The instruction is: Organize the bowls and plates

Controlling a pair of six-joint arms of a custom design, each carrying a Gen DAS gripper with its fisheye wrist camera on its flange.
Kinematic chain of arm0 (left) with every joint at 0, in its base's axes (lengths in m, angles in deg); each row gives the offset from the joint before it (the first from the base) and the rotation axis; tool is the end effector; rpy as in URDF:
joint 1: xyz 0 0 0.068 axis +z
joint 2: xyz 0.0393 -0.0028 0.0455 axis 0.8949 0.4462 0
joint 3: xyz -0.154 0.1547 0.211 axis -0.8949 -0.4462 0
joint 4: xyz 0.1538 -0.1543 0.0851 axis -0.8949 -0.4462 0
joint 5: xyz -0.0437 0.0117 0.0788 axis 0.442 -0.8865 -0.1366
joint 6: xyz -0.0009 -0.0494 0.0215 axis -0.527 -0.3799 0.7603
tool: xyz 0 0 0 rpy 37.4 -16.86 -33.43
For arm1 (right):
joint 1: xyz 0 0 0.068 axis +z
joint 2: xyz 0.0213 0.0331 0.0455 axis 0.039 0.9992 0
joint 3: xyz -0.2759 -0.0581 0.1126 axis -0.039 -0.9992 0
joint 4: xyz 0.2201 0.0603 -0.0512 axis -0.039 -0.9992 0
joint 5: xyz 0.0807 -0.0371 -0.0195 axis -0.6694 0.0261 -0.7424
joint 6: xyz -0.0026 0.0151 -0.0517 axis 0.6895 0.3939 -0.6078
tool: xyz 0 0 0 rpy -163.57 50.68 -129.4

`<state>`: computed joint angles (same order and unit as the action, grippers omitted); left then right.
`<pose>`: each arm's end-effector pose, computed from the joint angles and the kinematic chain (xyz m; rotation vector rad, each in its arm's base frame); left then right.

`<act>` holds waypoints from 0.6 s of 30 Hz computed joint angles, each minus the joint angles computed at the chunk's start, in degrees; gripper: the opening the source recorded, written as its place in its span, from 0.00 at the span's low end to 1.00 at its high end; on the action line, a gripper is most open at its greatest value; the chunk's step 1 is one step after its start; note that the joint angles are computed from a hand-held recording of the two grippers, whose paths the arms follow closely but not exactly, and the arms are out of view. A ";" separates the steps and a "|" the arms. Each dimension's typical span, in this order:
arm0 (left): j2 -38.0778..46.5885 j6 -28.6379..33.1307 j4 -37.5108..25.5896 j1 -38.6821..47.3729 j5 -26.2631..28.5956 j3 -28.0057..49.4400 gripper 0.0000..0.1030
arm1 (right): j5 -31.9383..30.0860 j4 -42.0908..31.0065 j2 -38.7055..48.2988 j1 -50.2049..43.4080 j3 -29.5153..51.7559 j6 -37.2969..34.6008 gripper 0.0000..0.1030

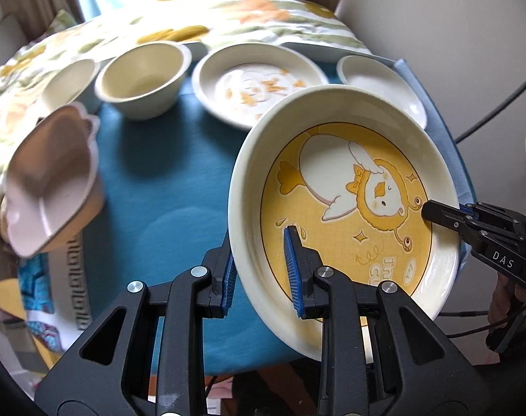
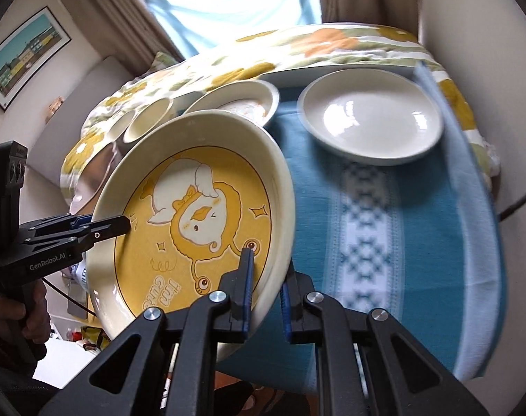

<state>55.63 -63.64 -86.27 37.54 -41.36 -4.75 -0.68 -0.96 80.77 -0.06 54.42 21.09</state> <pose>0.2706 -0.1307 0.1671 0.0153 2.7195 -0.2328 0.2973 0.0035 0.1597 -0.3537 2.6587 0.5385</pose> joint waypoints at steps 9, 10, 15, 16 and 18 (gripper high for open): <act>-1.73 12.77 8.95 18.15 6.96 -14.27 0.22 | 4.80 10.26 5.51 15.81 -3.01 11.57 0.12; -1.16 13.86 10.20 19.38 7.45 -15.30 0.22 | 5.36 11.54 6.07 17.19 -3.57 12.74 0.12; 2.52 18.65 15.99 24.82 10.09 -18.85 0.22 | 7.66 15.99 8.62 21.15 -5.05 16.20 0.12; 3.04 19.27 16.85 25.43 10.40 -19.32 0.22 | 8.01 16.43 9.04 21.45 -5.07 16.46 0.12; 4.20 19.86 19.58 25.92 10.71 -20.28 0.22 | 8.75 17.77 9.31 22.36 -5.52 17.35 0.12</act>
